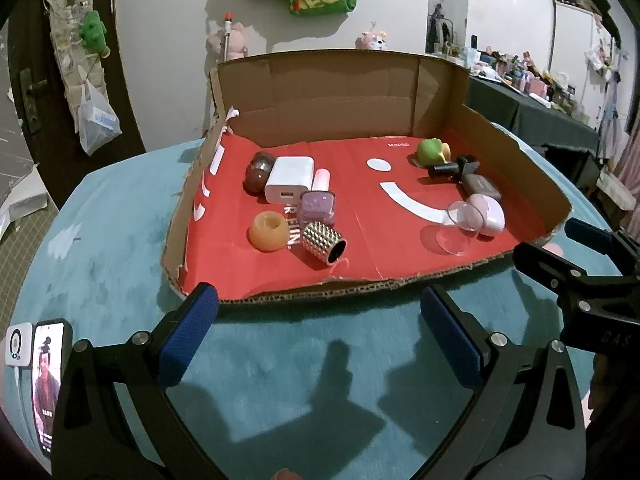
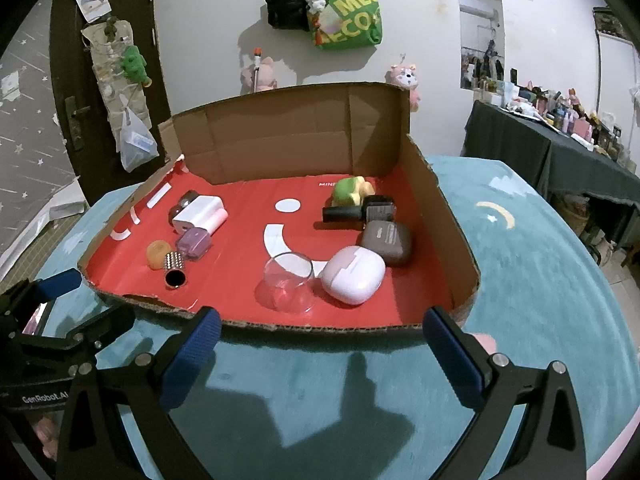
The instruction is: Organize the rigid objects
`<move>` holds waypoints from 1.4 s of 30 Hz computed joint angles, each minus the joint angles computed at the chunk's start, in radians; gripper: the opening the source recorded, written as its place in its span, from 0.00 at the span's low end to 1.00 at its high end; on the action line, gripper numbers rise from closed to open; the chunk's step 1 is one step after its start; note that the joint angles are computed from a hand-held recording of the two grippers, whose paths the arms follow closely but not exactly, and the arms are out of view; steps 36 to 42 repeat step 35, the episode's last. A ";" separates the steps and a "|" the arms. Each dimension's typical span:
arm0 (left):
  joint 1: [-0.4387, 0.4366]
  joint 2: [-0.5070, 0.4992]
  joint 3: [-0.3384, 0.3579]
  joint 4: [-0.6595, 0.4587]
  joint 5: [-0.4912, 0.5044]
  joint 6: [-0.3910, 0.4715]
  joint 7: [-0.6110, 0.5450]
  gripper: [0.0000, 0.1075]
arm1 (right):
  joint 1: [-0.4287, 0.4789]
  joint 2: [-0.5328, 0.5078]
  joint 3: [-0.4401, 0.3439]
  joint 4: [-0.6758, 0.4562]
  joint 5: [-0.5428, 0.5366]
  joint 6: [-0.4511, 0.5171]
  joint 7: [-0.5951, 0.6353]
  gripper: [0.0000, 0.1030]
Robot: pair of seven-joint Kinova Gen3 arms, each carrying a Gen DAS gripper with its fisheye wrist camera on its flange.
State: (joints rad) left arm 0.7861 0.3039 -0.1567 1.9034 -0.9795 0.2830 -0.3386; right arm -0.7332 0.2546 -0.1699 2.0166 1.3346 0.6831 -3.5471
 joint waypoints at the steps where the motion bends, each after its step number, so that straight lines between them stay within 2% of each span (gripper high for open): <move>1: 0.000 -0.001 0.001 0.003 0.001 0.001 0.000 0.96 | -0.002 -0.001 -0.002 0.001 -0.005 0.004 0.004 1.00; 6: -0.027 -0.001 0.031 0.017 0.042 0.001 -0.035 0.96 | -0.006 -0.006 -0.007 0.015 -0.026 -0.002 0.005 1.00; 19: -0.082 0.052 0.082 -0.006 0.280 0.018 -0.262 0.96 | 0.000 0.016 0.016 0.041 -0.103 -0.072 0.031 1.00; 27: -0.038 0.064 0.021 -0.008 0.346 0.003 -0.312 0.96 | -0.003 0.027 0.037 0.046 -0.113 -0.102 0.031 1.00; 32: -0.112 0.077 0.086 -0.027 0.447 0.022 -0.410 0.96 | -0.003 0.037 0.045 0.044 -0.126 -0.114 0.039 1.00; 34: -0.123 0.077 0.092 -0.027 0.478 0.020 -0.437 0.96 | -0.007 0.042 0.050 0.044 -0.129 -0.116 0.040 1.00; 42: -0.120 0.077 0.087 -0.026 0.486 0.017 -0.445 0.96 | -0.013 0.044 0.053 0.045 -0.123 -0.111 0.034 1.00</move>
